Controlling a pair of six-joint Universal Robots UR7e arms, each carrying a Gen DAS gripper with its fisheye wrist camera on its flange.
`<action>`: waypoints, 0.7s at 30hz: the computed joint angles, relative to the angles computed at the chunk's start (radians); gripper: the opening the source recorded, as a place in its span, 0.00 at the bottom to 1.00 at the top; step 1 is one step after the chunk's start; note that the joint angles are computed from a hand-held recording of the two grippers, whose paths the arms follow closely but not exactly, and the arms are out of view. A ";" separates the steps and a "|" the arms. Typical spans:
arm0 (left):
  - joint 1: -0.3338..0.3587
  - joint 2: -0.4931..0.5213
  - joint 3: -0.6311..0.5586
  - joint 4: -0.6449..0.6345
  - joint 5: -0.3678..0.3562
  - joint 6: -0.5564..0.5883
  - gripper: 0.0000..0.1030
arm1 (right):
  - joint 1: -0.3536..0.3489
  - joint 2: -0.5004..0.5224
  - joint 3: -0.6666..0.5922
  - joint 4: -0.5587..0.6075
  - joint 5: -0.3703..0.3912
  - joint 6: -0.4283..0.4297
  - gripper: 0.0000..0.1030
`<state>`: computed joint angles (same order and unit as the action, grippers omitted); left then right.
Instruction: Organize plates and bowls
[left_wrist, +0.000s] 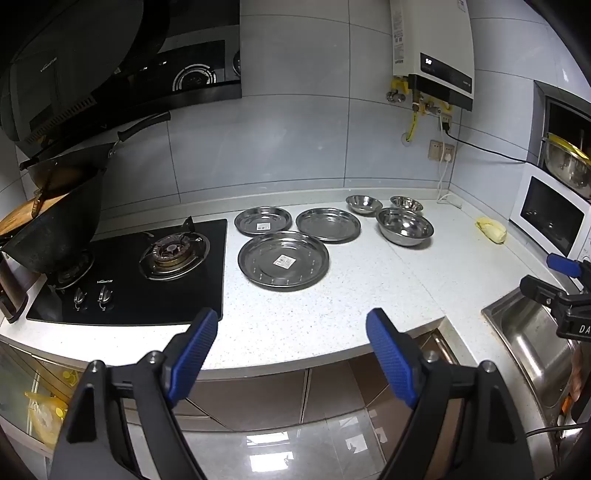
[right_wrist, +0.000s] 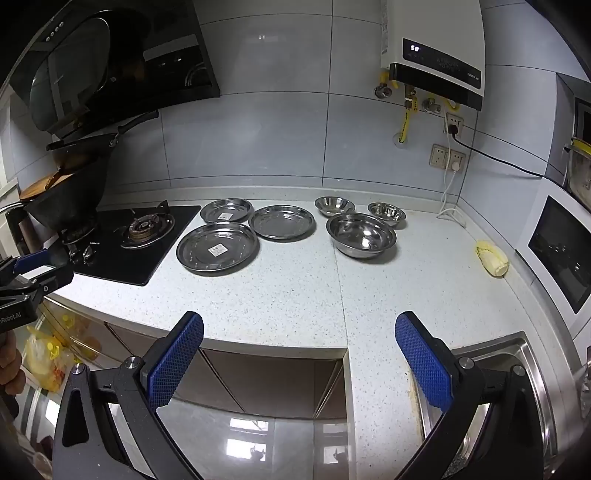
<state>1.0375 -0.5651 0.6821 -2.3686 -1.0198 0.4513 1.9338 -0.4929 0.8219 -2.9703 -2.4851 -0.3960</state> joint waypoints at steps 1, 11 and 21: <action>0.000 0.000 0.001 -0.005 0.000 0.003 0.80 | 0.001 0.003 -0.007 0.013 -0.010 -0.001 0.99; 0.000 -0.001 0.005 -0.008 -0.006 0.002 0.80 | 0.001 0.008 -0.005 -0.001 -0.011 -0.009 0.99; 0.008 -0.012 0.024 -0.018 -0.012 0.007 0.80 | 0.007 0.011 -0.013 0.008 -0.017 -0.002 0.99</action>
